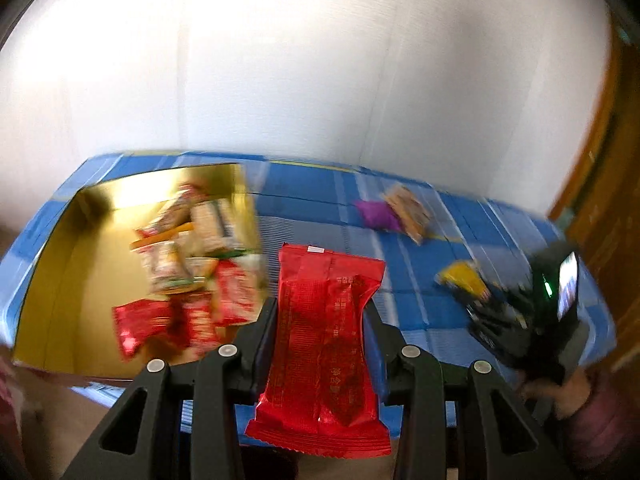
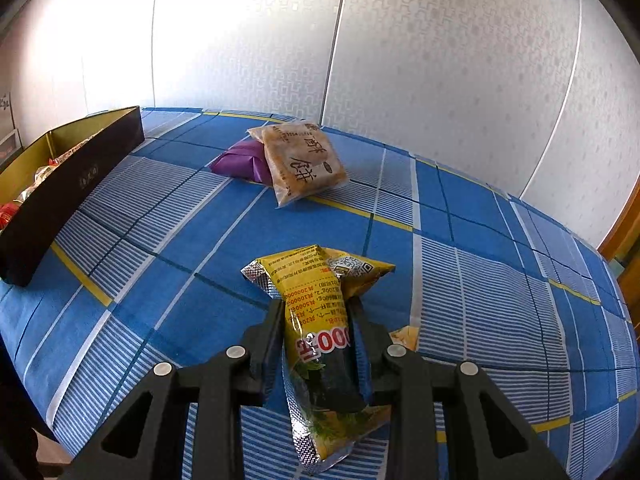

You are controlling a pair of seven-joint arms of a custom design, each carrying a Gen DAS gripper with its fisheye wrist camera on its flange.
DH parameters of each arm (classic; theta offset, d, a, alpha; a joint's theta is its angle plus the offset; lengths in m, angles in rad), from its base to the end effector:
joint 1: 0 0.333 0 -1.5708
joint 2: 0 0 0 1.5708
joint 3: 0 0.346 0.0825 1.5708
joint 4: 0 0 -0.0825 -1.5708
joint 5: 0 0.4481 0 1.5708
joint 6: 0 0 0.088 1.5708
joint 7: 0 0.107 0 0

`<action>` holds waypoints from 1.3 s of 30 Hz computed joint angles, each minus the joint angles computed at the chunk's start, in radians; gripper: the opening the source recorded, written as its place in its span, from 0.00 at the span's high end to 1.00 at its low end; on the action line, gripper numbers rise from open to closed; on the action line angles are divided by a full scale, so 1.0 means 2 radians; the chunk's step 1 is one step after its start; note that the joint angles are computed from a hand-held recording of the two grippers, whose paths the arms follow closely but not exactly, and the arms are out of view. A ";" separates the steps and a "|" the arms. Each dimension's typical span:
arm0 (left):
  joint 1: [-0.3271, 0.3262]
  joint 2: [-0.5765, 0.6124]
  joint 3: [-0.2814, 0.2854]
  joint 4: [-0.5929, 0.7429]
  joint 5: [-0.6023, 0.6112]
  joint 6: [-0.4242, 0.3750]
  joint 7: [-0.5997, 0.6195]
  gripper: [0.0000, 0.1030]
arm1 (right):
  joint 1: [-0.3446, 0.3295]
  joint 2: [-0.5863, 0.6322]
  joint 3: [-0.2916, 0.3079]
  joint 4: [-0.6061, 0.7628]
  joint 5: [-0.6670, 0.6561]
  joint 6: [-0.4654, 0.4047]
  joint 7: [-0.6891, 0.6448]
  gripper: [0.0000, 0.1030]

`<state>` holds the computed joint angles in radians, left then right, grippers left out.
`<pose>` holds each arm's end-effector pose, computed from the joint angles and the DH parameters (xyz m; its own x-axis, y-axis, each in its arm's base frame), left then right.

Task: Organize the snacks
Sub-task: 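Grasp the yellow seaweed pack with the right gripper while the left lifts the red packet toward the tray, then lower the red packet into the gold tray and open the left gripper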

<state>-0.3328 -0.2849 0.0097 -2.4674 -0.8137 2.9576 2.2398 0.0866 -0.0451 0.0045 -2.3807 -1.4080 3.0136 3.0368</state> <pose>0.5104 -0.1194 0.4663 -0.3176 -0.9286 0.1918 -0.6886 0.0869 -0.7199 0.5313 0.1215 0.3590 -0.0402 -0.9981 0.0472 -0.7032 -0.0053 -0.7110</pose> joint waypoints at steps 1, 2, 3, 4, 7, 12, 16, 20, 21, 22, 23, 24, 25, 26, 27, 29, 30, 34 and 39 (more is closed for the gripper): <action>0.006 0.004 0.004 0.005 -0.001 -0.002 -0.008 0.61 | 0.000 0.000 0.000 0.000 0.000 -0.002 -0.001 0.69; 0.017 0.008 0.006 0.011 0.002 -0.005 -0.022 0.61 | 0.001 0.000 0.001 0.000 0.000 -0.003 -0.001 0.69; 0.027 0.013 0.006 0.016 0.006 -0.007 -0.034 0.61 | 0.001 0.000 0.001 0.000 0.001 -0.004 -0.002 0.69; 0.039 0.019 0.006 0.023 0.011 -0.012 -0.050 0.61 | 0.001 0.000 0.000 0.001 0.001 -0.003 -0.003 0.69; 0.061 0.041 0.019 0.053 -0.017 -0.044 -0.070 0.61 | 0.001 0.000 0.000 0.001 0.001 -0.004 -0.003 0.69; 0.112 0.096 0.005 0.108 -0.027 -0.071 -0.131 0.61 | 0.002 0.001 0.000 0.001 0.001 -0.004 -0.003 0.69; 0.147 0.137 -0.020 0.140 0.039 -0.063 -0.211 0.60 | 0.002 0.001 0.000 0.001 0.001 -0.004 -0.004 0.69; 0.167 0.175 -0.038 0.164 0.123 -0.066 -0.275 0.56 | 0.002 0.001 0.000 0.002 0.002 -0.006 -0.005 0.69; 0.172 0.180 -0.041 0.167 0.137 -0.069 -0.292 0.55 | 0.002 0.002 0.000 0.002 0.002 -0.006 -0.006 0.69; 0.178 0.184 -0.047 0.170 0.128 -0.074 -0.288 0.55 | 0.002 0.002 0.000 0.002 0.001 -0.006 -0.006 0.69; 0.184 0.187 -0.052 0.171 0.122 -0.077 -0.285 0.53 | 0.002 0.002 0.000 0.002 0.001 -0.006 -0.006 0.69; 0.187 0.187 -0.054 0.167 0.129 -0.074 -0.293 0.53 | 0.002 0.002 0.000 0.002 0.001 -0.006 -0.005 0.69; 0.188 0.185 -0.055 0.163 0.137 -0.068 -0.301 0.53 | 0.003 0.002 0.000 0.002 0.001 -0.007 -0.005 0.69; 0.189 0.181 -0.055 0.156 0.151 -0.062 -0.312 0.53 | 0.003 0.002 0.000 0.003 0.000 -0.007 -0.005 0.69; 0.188 0.177 -0.054 0.150 0.169 -0.057 -0.326 0.53 | 0.003 0.002 0.000 0.002 0.000 -0.007 -0.004 0.69; 0.184 0.166 -0.048 0.131 0.242 -0.039 -0.380 0.49 | 0.003 0.003 0.000 0.003 -0.001 -0.009 -0.004 0.69; 0.185 0.162 -0.048 0.125 0.251 -0.033 -0.383 0.43 | 0.003 0.003 0.000 0.003 -0.001 -0.009 -0.003 0.69; 0.192 0.150 -0.054 0.119 0.188 -0.028 -0.318 0.35 | 0.004 0.003 0.000 0.003 -0.003 -0.009 -0.003 0.69; 0.190 0.127 -0.050 0.094 0.279 0.008 -0.392 0.36 | 0.005 0.004 0.000 0.004 -0.008 -0.013 0.001 0.69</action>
<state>0.0464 -0.0308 -0.0895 -2.2799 -0.2560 2.9732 1.4563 0.0957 -0.0380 0.0039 -2.3728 -1.4235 2.9874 3.0384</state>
